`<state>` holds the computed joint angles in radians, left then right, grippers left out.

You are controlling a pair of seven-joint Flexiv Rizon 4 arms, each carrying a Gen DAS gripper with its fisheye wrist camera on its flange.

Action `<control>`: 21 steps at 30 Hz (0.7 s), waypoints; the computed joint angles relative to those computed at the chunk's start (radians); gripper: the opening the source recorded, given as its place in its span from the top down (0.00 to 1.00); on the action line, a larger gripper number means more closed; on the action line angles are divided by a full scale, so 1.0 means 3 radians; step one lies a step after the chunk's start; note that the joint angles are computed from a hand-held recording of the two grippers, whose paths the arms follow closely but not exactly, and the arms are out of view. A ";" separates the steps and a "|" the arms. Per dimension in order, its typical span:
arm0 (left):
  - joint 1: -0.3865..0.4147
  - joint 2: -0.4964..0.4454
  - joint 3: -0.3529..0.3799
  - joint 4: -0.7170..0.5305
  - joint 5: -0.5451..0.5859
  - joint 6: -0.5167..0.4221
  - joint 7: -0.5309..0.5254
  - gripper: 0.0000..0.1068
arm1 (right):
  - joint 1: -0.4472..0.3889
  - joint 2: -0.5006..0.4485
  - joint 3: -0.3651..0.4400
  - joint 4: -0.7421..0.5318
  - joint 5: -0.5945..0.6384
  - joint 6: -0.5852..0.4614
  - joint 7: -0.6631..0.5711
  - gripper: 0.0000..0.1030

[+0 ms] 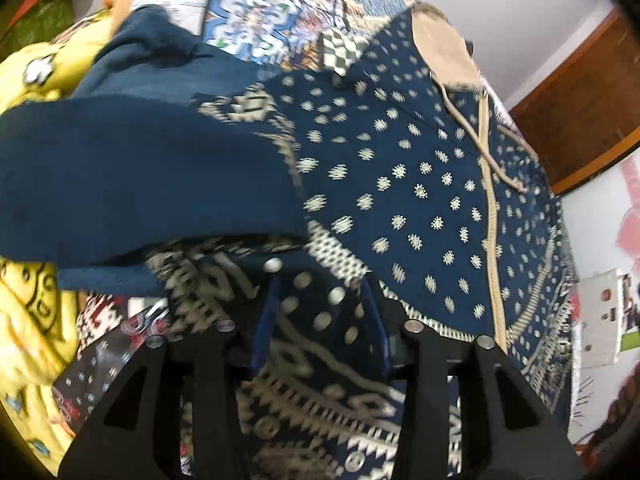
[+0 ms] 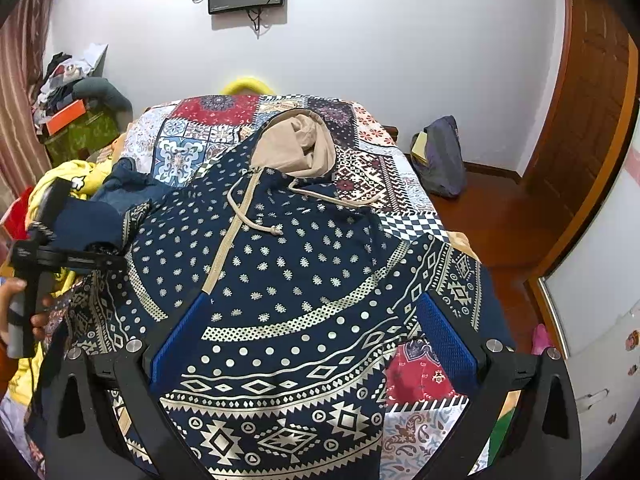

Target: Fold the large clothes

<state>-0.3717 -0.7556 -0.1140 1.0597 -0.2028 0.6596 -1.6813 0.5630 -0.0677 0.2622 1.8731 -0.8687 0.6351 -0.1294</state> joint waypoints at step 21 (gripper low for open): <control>0.1035 0.0555 -0.0355 0.1631 -0.1395 0.1367 0.0101 0.44 | 0.0359 -0.0624 -0.0199 -0.0644 0.0018 -0.0113 -0.0341 0.01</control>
